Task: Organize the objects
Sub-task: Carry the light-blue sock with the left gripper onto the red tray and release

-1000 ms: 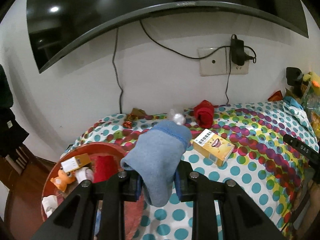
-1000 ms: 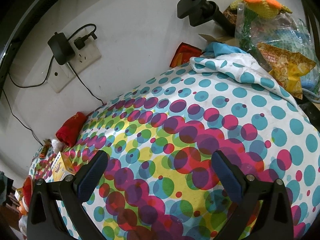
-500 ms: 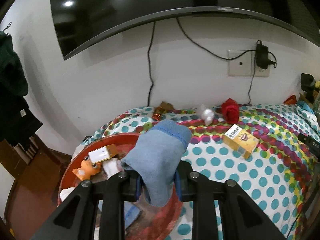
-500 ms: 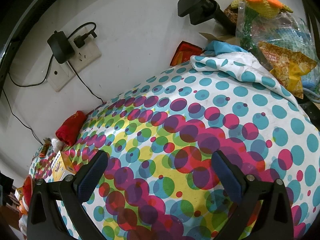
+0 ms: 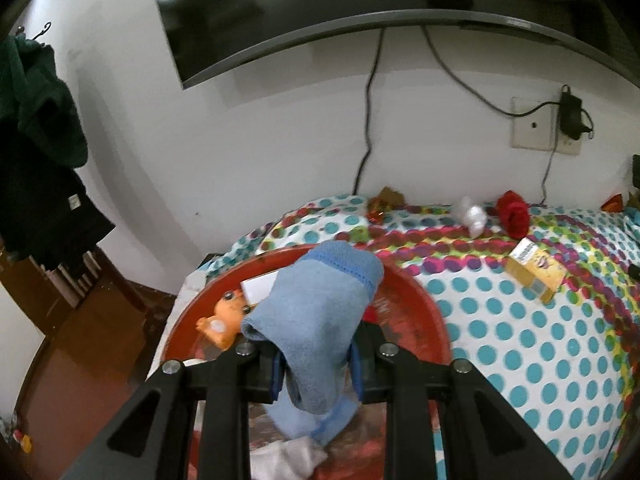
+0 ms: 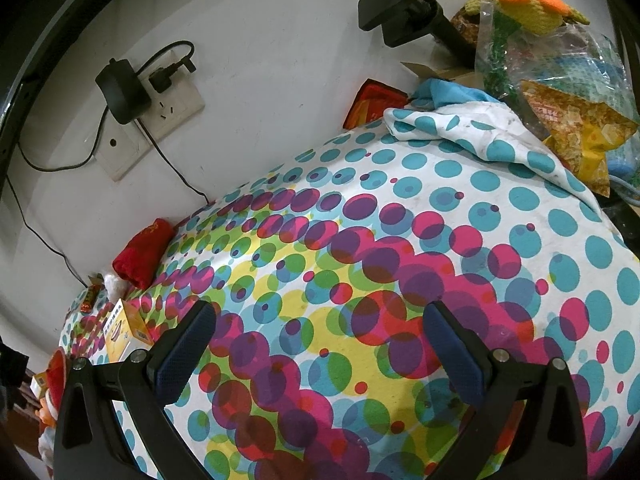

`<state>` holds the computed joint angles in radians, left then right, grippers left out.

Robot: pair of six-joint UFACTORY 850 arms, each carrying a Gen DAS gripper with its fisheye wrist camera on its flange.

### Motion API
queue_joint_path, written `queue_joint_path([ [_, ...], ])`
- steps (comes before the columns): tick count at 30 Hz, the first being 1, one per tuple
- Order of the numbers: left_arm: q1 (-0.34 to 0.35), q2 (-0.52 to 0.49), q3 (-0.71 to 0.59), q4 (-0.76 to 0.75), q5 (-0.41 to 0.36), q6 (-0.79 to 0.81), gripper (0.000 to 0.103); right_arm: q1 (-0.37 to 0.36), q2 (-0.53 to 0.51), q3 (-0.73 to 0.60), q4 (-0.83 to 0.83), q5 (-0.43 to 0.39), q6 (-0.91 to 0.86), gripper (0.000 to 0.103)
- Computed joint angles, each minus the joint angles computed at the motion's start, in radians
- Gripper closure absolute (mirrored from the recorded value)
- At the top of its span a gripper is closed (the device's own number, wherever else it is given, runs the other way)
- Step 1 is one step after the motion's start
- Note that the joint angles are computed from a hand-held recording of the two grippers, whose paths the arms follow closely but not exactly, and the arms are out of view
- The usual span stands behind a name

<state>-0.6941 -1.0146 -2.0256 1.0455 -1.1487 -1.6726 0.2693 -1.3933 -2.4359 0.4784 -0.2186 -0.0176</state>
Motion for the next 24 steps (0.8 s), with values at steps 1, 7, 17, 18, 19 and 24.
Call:
queue_joint_path([
  [1,0.001,0.015,0.031,0.003,0.000,-0.018,0.078,0.000,-0.001,-0.002,0.002,-0.002,-0.002,0.000],
  [7,0.021,0.157,0.275,0.014,0.095,-0.178,0.078,0.000,-0.001,0.002,0.043,-0.005,-0.048,0.000],
  [17,0.059,0.427,0.678,0.115,0.231,-0.412,0.077,0.001,-0.004,-0.002,0.040,-0.008,-0.046,0.000],
  [18,0.063,0.436,0.691,0.114,0.229,-0.415,0.077,0.001,-0.004,-0.002,0.044,-0.008,-0.049,0.000],
  [19,0.070,0.441,0.702,0.110,0.228,-0.416,0.077,0.002,0.001,0.007,0.056,-0.004,-0.061,0.000],
  [24,0.110,0.445,0.732,0.112,0.296,-0.472,0.077,0.003,0.002,0.008,0.044,-0.002,-0.048,0.000],
])
